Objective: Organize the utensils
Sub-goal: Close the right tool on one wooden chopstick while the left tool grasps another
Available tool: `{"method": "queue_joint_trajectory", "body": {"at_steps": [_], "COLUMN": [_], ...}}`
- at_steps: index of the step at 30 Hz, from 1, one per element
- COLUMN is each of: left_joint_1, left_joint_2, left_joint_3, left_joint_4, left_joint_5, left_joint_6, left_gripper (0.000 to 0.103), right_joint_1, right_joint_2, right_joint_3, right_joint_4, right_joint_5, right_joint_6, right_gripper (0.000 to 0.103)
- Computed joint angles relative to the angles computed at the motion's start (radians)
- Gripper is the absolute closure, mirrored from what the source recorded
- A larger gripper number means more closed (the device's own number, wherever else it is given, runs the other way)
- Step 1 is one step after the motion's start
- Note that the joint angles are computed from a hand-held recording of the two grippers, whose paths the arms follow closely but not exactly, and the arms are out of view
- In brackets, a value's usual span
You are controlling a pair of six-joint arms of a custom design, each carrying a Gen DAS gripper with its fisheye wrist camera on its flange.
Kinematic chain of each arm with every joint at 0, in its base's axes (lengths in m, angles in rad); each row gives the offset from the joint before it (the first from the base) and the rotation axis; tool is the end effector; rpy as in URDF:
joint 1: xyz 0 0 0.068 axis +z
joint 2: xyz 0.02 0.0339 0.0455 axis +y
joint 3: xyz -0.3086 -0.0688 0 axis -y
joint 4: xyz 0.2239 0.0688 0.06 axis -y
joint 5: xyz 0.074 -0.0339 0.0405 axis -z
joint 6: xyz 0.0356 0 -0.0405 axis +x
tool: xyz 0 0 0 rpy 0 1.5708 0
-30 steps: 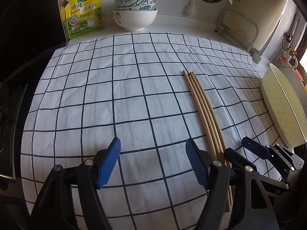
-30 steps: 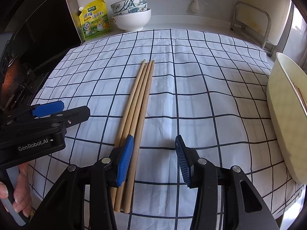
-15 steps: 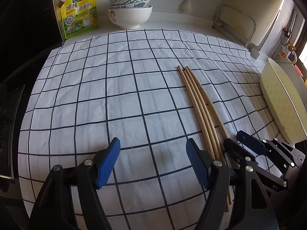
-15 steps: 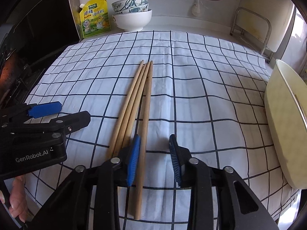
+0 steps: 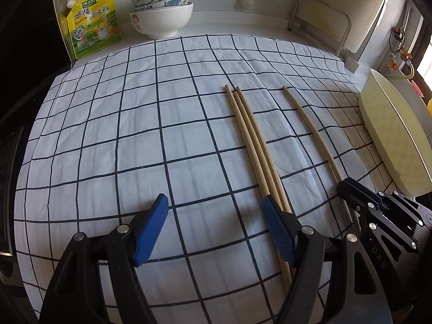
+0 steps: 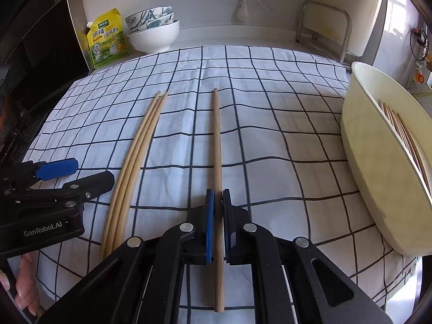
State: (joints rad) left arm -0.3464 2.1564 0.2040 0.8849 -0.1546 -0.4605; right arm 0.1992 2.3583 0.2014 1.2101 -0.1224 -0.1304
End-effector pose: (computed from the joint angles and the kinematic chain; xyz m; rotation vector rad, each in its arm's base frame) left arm 0.2046 -0.0680 0.0449 -0.2014 2.6114 -0.0778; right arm 0.2233 0.0495 0.0228 -0.4619 2.4741 0.1820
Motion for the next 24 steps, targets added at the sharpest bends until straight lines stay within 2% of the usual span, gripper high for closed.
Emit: {"method": "queue_joint_trajectory", "body": {"at_steps": [4, 7, 12, 15, 24], "left_joint_1": [-0.01, -0.013, -0.016, -0.023, -0.039], "left_joint_2": [-0.001, -0.008, -0.007, -0.002, 0.016], "left_joint_3": [0.021, 0.03, 0.045, 0.052, 0.056], "left_joint_4": [-0.02, -0.038, -0.052, -0.06, -0.082], "left_joint_5": [-0.007, -0.01, -0.019, -0.044, -0.08], "left_joint_6": [-0.005, -0.009, -0.003, -0.005, 0.001], "left_gripper": [0.029, 0.029, 0.027, 0.024, 0.022], "right_joint_1": [-0.036, -0.047, -0.043, -0.047, -0.044], "right_joint_2": [-0.009, -0.008, -0.007, -0.003, -0.004], "right_joint_3": [-0.002, -0.014, -0.003, 0.005, 0.013], "right_joint_4": [-0.007, 0.027, 0.018, 0.002, -0.001], "right_joint_5": [-0.031, -0.04, -0.03, -0.04, -0.038], "right_joint_6": [-0.003, -0.001, -0.008, -0.014, -0.014], "right_gripper": [0.096, 0.088, 0.087, 0.081, 0.077]}}
